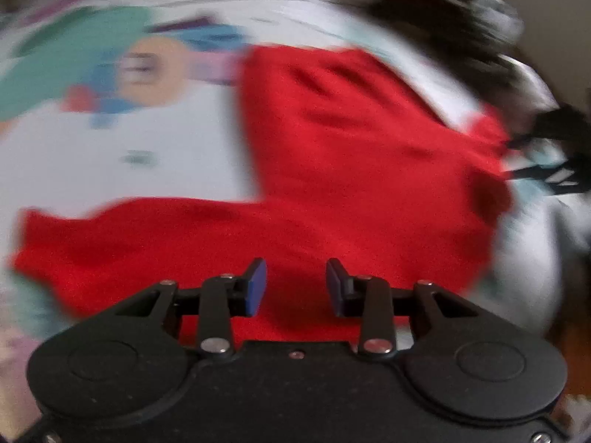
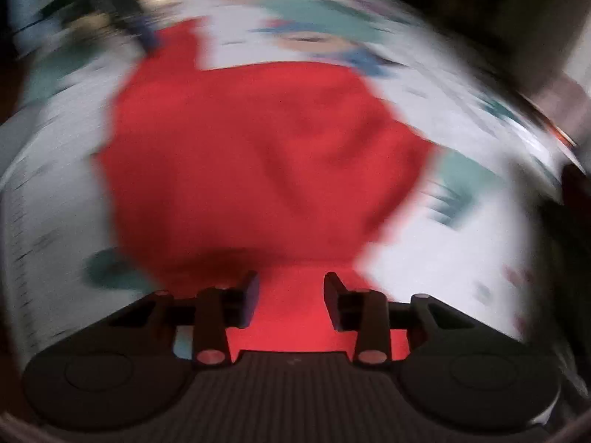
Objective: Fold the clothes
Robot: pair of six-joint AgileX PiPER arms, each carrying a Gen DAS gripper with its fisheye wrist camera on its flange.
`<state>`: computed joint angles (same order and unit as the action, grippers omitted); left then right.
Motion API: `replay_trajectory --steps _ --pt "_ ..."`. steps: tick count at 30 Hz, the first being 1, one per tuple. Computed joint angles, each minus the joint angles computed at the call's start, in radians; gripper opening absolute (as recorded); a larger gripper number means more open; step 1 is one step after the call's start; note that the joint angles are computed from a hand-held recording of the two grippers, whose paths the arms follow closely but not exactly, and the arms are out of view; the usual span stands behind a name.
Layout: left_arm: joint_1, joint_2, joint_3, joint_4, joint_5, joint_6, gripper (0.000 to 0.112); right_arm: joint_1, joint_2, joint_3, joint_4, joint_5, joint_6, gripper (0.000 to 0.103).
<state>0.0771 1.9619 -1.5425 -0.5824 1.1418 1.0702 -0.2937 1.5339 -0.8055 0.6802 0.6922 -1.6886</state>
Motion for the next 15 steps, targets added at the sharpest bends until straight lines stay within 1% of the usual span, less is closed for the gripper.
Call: replay_trajectory --steps 2,4,5,7,8,9,10,12,13,15 --pt "-0.05 -0.058 0.094 -0.003 -0.024 0.082 0.034 0.057 -0.04 0.047 0.012 -0.023 -0.033 0.036" --pt "-0.101 -0.103 0.166 -0.002 -0.055 0.146 0.034 0.101 -0.045 0.071 0.008 -0.064 -0.047 0.036" --pt "-0.124 -0.123 0.203 0.004 -0.092 0.16 0.034 0.127 -0.048 0.088 -0.017 -0.1 -0.033 0.036" --pt "-0.169 -0.152 0.269 0.04 -0.206 0.142 0.034 0.144 -0.023 0.092 -0.113 -0.148 0.063 0.039" --pt "-0.181 -0.149 0.283 0.061 -0.235 0.122 0.034 0.125 0.008 0.078 -0.166 -0.13 0.104 0.041" --pt "-0.185 -0.136 0.287 0.085 -0.235 0.104 0.034 0.096 0.015 0.074 -0.182 -0.103 0.105 0.043" --pt "-0.191 -0.123 0.289 0.123 -0.225 0.08 0.034 0.066 0.016 0.068 -0.182 -0.077 0.067 0.044" --pt "-0.192 -0.144 0.332 0.132 -0.238 0.128 0.034 0.013 0.017 0.05 -0.19 -0.025 -0.01 0.044" --pt "-0.193 -0.144 0.328 0.141 -0.223 0.135 0.034 0.002 0.022 0.032 -0.211 0.0 -0.009 0.044" --pt "-0.181 -0.129 0.287 0.134 -0.167 0.129 0.034 -0.01 0.049 -0.025 -0.259 0.065 0.032 0.044"
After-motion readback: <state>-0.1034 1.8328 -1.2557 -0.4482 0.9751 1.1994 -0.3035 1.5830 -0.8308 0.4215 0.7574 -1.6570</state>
